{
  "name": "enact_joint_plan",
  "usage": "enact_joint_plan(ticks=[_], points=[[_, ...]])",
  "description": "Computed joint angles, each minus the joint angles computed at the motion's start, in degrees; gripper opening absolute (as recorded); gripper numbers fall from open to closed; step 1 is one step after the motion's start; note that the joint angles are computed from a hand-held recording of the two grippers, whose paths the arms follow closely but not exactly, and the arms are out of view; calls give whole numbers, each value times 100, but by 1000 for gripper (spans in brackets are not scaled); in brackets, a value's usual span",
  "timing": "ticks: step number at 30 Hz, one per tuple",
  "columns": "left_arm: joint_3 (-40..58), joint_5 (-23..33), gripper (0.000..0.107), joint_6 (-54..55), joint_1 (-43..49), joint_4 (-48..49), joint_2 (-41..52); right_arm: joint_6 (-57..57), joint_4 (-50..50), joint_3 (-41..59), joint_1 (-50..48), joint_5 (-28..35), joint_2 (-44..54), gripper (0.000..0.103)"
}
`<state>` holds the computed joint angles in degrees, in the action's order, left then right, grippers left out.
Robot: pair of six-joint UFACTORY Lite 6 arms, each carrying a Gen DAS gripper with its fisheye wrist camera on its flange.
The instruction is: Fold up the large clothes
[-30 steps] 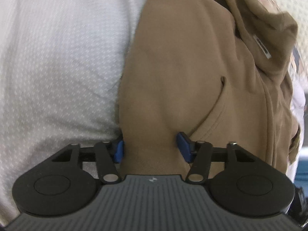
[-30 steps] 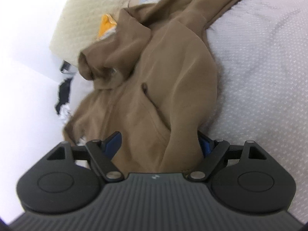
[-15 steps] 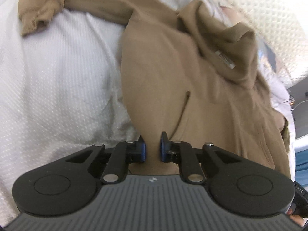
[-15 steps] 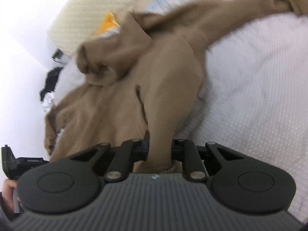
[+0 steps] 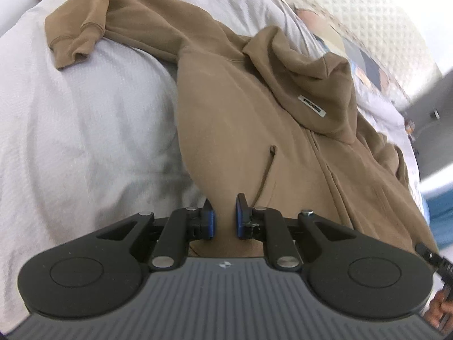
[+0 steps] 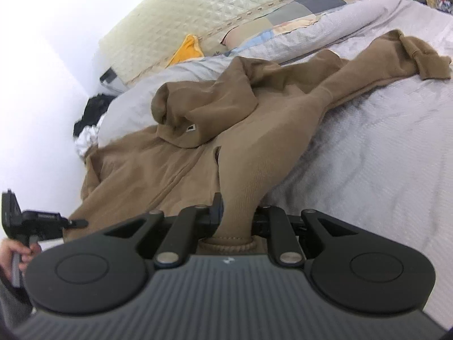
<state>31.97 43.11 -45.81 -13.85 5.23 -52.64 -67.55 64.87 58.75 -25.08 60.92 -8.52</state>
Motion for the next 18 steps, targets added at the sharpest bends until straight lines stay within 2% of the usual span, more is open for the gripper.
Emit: enact_joint_plan(ticks=[3, 8, 10, 12, 14, 16, 18], points=[[-40, 417, 17, -721, -697, 563, -202, 335, -520, -111, -220, 207, -353, 15], [267, 603, 26, -1286, -1136, 1047, 254, 1084, -1311, -158, 83, -147, -295, 22], [476, 749, 39, -1351, -1271, 1123, 445, 1410, -1602, -164, 329, -372, -315, 26], [648, 1176, 52, -2031, -1972, 1556, 432, 1649, -1931, -193, 487, -567, -459, 30], [855, 1533, 54, -2637, -2552, 2082, 453, 1762, -2055, -159, 402, -480, -560, 33], [1279, 1857, 55, -2957, -2938, 2471, 706, 1637, -1841, -180, 45, -337, -697, 48], [1807, 1850, 59, -3001, -3089, 2713, 1171, 1517, -1590, -164, -251, -308, -838, 72]])
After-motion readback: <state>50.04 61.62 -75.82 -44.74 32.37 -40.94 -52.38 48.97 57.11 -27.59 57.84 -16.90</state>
